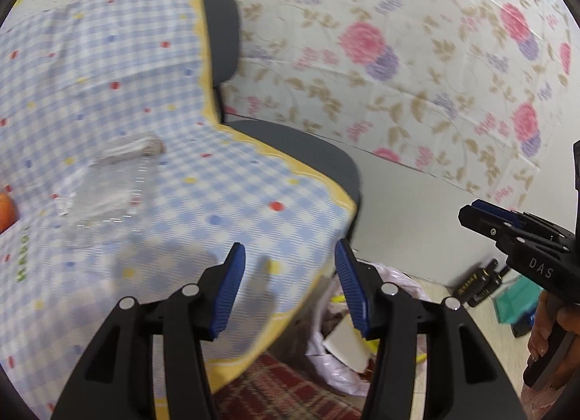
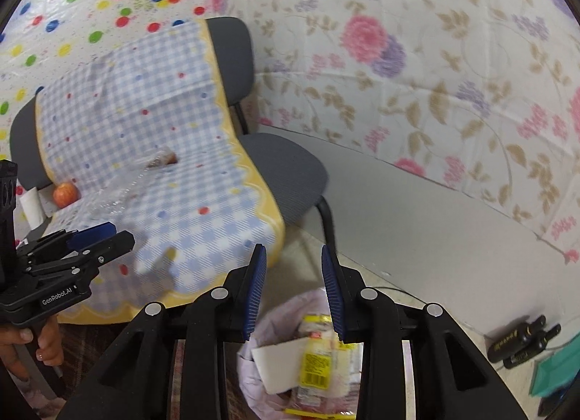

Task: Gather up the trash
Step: 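Move both open grippers back over the chair, then lower the left gripper onto the clear plastic container and close it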

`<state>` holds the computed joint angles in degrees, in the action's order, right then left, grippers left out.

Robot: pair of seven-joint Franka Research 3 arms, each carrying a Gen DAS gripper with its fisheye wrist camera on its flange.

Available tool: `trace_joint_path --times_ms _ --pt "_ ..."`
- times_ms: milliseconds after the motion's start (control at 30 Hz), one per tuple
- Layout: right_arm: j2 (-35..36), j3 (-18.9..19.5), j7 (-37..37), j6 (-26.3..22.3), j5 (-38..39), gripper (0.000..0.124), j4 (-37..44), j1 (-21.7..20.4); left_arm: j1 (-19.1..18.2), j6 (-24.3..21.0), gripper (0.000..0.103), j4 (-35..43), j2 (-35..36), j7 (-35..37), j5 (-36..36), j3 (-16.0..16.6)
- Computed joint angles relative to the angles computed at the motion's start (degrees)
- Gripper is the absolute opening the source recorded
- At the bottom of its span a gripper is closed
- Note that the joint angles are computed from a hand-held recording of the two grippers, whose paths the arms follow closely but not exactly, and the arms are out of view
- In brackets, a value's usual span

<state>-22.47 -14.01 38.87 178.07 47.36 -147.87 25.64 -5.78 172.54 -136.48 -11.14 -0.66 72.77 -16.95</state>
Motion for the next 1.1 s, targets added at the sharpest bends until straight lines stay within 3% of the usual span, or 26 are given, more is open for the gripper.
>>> trace_joint_path --times_ms 100,233,533,767,900,1100 --pt "1.8 -1.3 -2.7 -0.8 2.0 0.034 2.8 3.6 0.8 -2.2 0.055 -2.0 -2.9 0.7 -1.2 0.7" --pt "5.1 0.2 -6.5 -3.0 5.7 0.035 7.2 5.2 3.2 -5.0 0.064 -4.4 -6.9 1.0 -2.0 0.9" --pt "13.5 6.7 -10.4 -6.2 10.6 0.053 16.0 2.8 7.3 -10.5 0.091 -6.2 -9.4 5.6 -5.4 1.4" --pt "18.9 12.0 -10.4 -9.6 11.9 0.054 21.2 -1.1 8.7 -9.9 0.091 -4.2 -5.0 6.8 -4.4 3.0" --pt "20.1 14.7 -9.7 -9.4 11.6 0.054 22.3 -3.9 7.0 -10.8 0.091 -1.8 -0.6 11.3 -6.8 3.3" --pt "20.9 16.7 -8.0 -9.3 10.4 0.054 22.6 -7.3 4.1 -13.9 0.091 2.7 5.3 12.6 -7.1 4.0"
